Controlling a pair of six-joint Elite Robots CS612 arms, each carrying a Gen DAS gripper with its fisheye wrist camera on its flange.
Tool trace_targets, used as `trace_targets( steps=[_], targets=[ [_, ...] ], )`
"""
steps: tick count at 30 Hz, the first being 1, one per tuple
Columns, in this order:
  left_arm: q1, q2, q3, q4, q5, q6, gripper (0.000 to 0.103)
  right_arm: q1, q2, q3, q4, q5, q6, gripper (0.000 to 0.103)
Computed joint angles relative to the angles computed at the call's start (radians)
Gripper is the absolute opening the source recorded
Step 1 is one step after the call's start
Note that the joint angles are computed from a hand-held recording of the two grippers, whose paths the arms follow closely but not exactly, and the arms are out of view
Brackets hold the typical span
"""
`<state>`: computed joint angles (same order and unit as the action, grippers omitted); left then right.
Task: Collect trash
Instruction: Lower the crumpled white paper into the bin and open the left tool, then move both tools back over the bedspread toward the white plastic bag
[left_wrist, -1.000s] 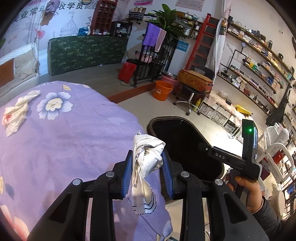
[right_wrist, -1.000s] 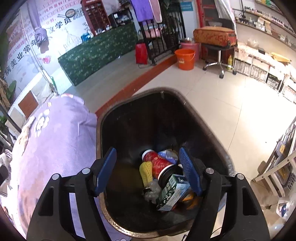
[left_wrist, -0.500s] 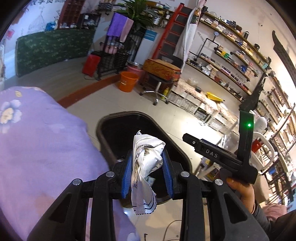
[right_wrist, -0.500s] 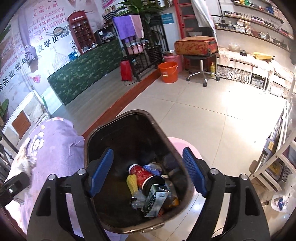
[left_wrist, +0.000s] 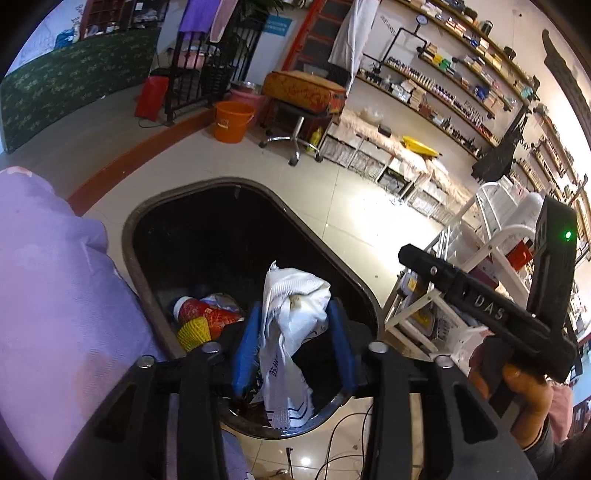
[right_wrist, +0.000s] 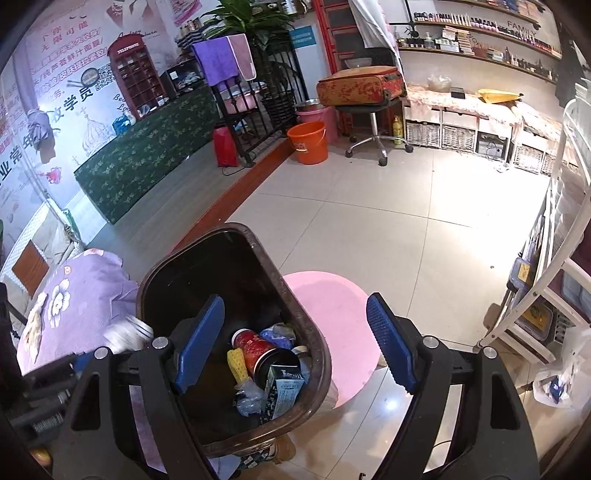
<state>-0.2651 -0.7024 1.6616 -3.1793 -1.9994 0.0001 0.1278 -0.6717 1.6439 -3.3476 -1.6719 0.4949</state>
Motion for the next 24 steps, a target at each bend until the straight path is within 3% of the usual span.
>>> trace_targets(
  steps=[2, 7, 12, 20, 24],
  targets=[
    [-0.003, 0.002, 0.001, -0.005, 0.01, 0.001, 0.073, -0.002, 0.001, -0.002, 0.002, 0.004, 0.002, 0.079],
    [-0.007, 0.003, 0.019, -0.046, 0.017, 0.036, 0.096, -0.003, 0.001, 0.0, 0.001, 0.006, 0.01, 0.08],
    [-0.013, -0.007, 0.048, -0.081, 0.045, 0.085, 0.097, 0.0, 0.0, 0.0, -0.003, -0.005, 0.014, 0.083],
    [-0.001, -0.035, 0.102, -0.152, 0.046, 0.075, 0.097, 0.008, 0.003, -0.015, 0.004, 0.046, -0.012, 0.083],
    [0.007, -0.054, 0.14, -0.225, 0.085, 0.078, 0.097, 0.022, 0.009, -0.031, -0.005, 0.079, -0.049, 0.083]
  ],
)
